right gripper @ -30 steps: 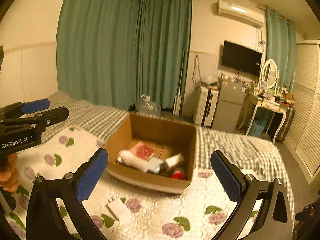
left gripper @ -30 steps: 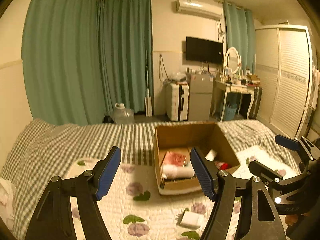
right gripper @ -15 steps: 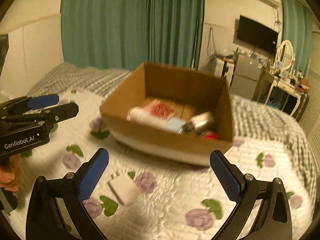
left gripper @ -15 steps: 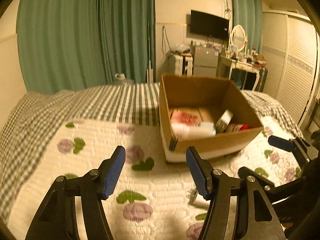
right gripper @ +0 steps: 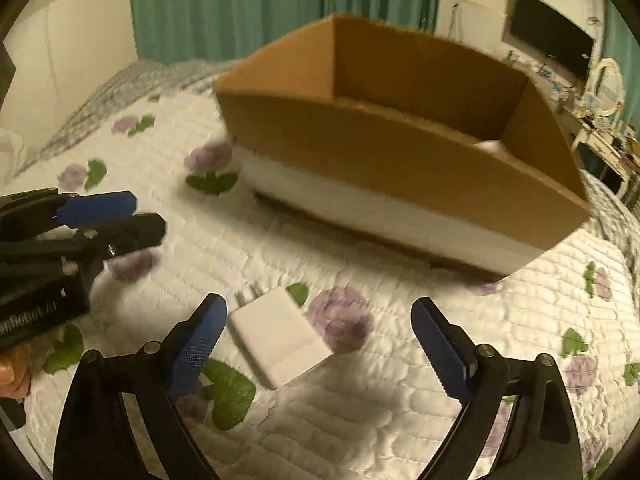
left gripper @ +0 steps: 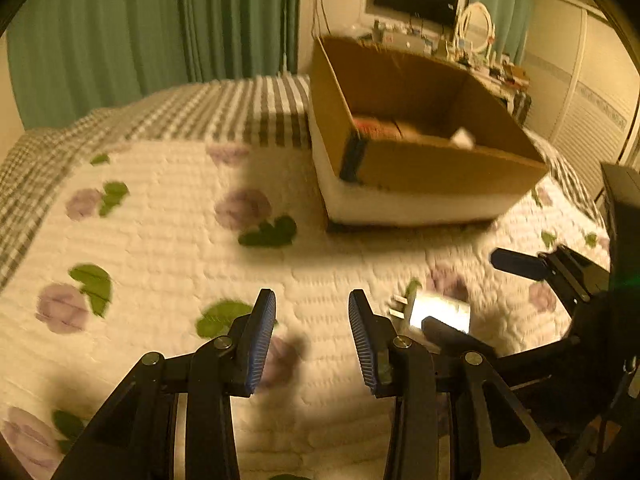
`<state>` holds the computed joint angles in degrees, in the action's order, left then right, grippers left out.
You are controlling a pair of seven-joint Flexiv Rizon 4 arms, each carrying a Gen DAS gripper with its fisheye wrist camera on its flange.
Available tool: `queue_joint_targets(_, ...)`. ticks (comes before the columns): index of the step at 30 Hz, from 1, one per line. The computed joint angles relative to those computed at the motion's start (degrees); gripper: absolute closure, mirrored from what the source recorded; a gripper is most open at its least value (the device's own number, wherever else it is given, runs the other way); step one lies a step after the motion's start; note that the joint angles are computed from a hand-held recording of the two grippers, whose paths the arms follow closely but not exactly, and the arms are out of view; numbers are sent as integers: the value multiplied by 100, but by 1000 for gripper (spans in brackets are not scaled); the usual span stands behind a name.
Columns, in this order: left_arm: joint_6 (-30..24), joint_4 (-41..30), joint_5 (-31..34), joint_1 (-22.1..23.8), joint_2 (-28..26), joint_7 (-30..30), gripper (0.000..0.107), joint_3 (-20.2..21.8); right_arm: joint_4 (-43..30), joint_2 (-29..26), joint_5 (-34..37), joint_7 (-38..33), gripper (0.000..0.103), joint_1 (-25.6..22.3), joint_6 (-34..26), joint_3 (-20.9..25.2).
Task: Organize rigid objects
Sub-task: 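Grasp the white charger on the bed with the right tool, then carry the white charger over the box and release it inside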
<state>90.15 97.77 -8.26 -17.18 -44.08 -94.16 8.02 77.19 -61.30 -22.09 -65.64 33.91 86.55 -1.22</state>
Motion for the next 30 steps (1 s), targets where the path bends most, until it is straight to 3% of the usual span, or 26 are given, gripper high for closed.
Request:
queue_joint_targets(4, -172, -15, 5, 73, -48, 45, 73, -112, -489, -266, -142, -514, 10, -193, -903, 547)
queue_joint_targets(6, -230, -22, 5, 99, -64, 45, 74, -145, -593, -379, -110, -565, 11, -119, -946, 476)
queue_joint_targets(8, -265, -14, 22, 77, -68, 16, 76, -117, -623, -392, -23, -661, 21, -178, -913, 575)
queue_joint_targets(10, -260, -7, 46, 44, -64, -28, 76, -75, -614, -382, 75, -714, 46, -226, -849, 635)
queue_joint_targets(11, -266, -19, 60, -7, -62, -68, 76, -13, -618, -381, 108, -763, 50, -251, -844, 677)
queue_joint_targets(21, -142, 96, 193, -245, 122, -332, 76, 198, -54, -31, 416, -836, 62, -361, -413, 759)
queue_joint_targets(30, 92, 400, 240, -652, 441, -640, 76, 440, 1089, 663, 577, -251, 63, -45, 613, 125)
